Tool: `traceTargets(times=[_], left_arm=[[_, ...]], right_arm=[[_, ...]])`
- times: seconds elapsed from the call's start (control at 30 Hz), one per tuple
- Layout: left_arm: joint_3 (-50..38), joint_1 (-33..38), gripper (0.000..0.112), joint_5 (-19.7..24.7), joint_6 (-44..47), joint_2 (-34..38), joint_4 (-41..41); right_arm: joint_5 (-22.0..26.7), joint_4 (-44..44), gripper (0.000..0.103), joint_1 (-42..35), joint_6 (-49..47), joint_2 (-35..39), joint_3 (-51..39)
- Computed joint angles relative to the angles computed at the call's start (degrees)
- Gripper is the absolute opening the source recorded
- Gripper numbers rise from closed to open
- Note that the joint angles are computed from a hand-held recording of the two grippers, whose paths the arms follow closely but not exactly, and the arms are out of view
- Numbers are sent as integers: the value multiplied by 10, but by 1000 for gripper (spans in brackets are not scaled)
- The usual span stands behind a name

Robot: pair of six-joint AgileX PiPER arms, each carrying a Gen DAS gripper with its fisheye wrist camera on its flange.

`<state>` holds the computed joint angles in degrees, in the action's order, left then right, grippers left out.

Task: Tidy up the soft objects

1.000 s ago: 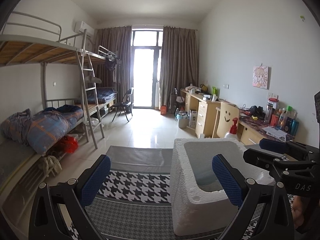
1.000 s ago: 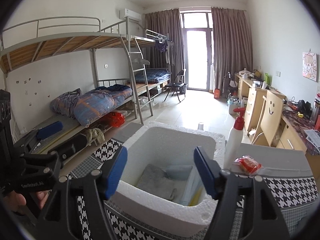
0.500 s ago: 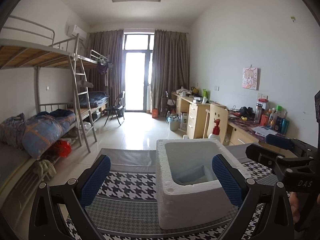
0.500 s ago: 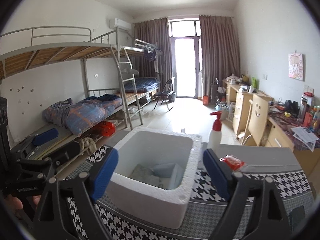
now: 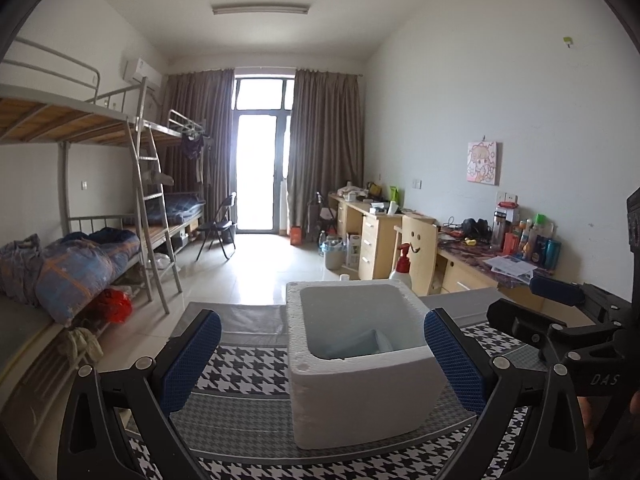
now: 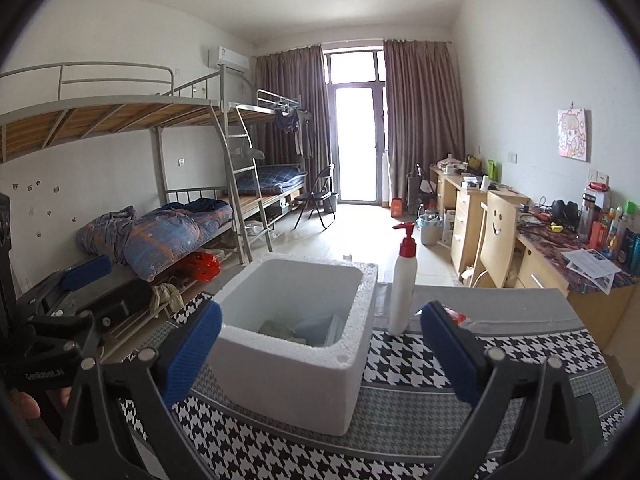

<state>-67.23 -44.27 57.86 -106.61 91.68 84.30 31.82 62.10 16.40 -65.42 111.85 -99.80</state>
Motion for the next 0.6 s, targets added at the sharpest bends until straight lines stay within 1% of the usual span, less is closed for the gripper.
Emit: traceTargets(times=[0.23, 0.37, 0.47, 0.6], left_arm=[[-13, -34, 102, 37, -3, 13, 0], [-11, -49, 102, 43, -5, 17, 1], [-6, -58, 102, 48, -16, 20, 7], [4, -67, 102, 51, -37, 20, 21]], right_arm=[[-4, 52, 101, -14, -52, -27, 40], [-9, 89, 101, -21, -94, -43, 73], [-10, 104, 101, -24, -115, -49, 86], [-17, 140, 101, -28, -166, -62, 111]])
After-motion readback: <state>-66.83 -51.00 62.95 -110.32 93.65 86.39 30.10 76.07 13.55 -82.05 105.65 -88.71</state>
